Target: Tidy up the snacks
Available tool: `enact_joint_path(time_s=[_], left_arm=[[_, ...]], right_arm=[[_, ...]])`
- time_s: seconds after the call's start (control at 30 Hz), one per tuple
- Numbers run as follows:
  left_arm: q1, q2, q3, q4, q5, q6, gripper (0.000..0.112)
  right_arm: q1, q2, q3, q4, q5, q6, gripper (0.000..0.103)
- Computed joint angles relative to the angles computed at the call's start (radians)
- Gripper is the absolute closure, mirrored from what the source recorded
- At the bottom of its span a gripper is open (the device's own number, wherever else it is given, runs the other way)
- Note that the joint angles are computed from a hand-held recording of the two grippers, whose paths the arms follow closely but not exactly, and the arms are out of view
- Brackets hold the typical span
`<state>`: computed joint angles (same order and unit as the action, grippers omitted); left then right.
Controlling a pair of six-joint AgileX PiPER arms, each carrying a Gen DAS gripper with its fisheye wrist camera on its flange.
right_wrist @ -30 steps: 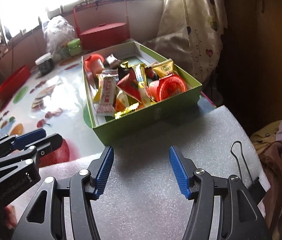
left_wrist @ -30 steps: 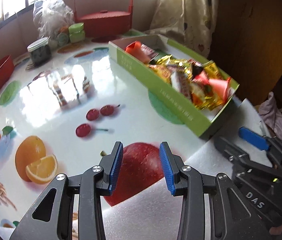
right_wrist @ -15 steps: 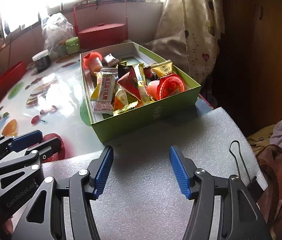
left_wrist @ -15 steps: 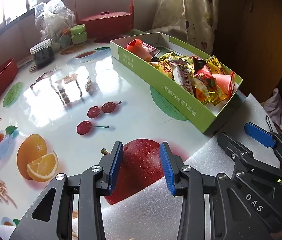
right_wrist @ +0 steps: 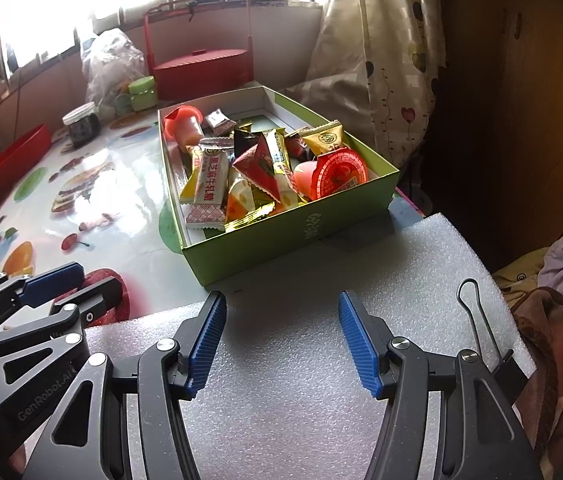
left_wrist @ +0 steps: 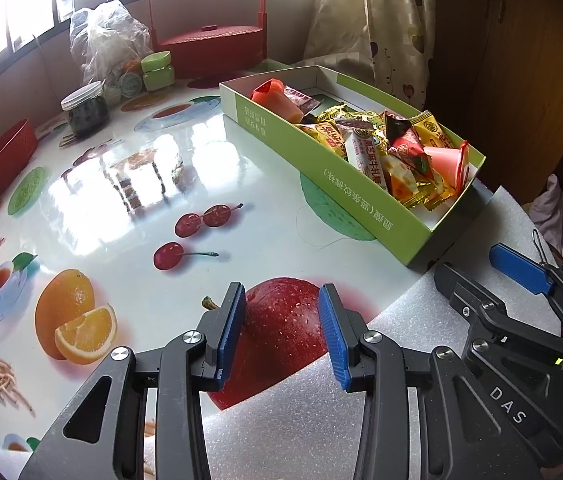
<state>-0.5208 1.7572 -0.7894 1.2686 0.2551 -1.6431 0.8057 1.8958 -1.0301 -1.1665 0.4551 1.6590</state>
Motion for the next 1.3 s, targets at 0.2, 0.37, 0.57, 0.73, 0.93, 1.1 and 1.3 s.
enact_joint_path(time_s=[0.2, 0.37, 0.57, 0.73, 0.93, 1.1, 1.3], left_arm=[[0.002, 0.0, 0.001, 0.002, -0.001, -0.001, 0.073], [0.0, 0.0, 0.0, 0.002, -0.001, -0.002, 0.073], [0.001, -0.001, 0.001, 0.003, -0.002, -0.003, 0.073], [0.0, -0.001, 0.002, 0.007, -0.002, -0.007, 0.073], [0.002, -0.001, 0.003, 0.011, -0.002, -0.011, 0.073], [0.001, -0.001, 0.003, 0.013, -0.002, -0.013, 0.073], [0.0, 0.0, 0.003, 0.016, -0.002, -0.017, 0.073]], right_arm=[[-0.005, -0.003, 0.002, 0.001, -0.003, -0.004, 0.044], [-0.006, -0.004, 0.003, 0.001, -0.004, -0.005, 0.044], [-0.004, -0.004, 0.005, -0.002, -0.004, 0.0, 0.044], [-0.004, -0.005, 0.006, -0.006, -0.005, 0.004, 0.044], [-0.005, -0.004, 0.007, -0.009, -0.006, 0.006, 0.044], [-0.004, -0.004, 0.007, -0.012, -0.006, 0.009, 0.044], [-0.005, -0.004, 0.008, -0.013, -0.006, 0.011, 0.044]])
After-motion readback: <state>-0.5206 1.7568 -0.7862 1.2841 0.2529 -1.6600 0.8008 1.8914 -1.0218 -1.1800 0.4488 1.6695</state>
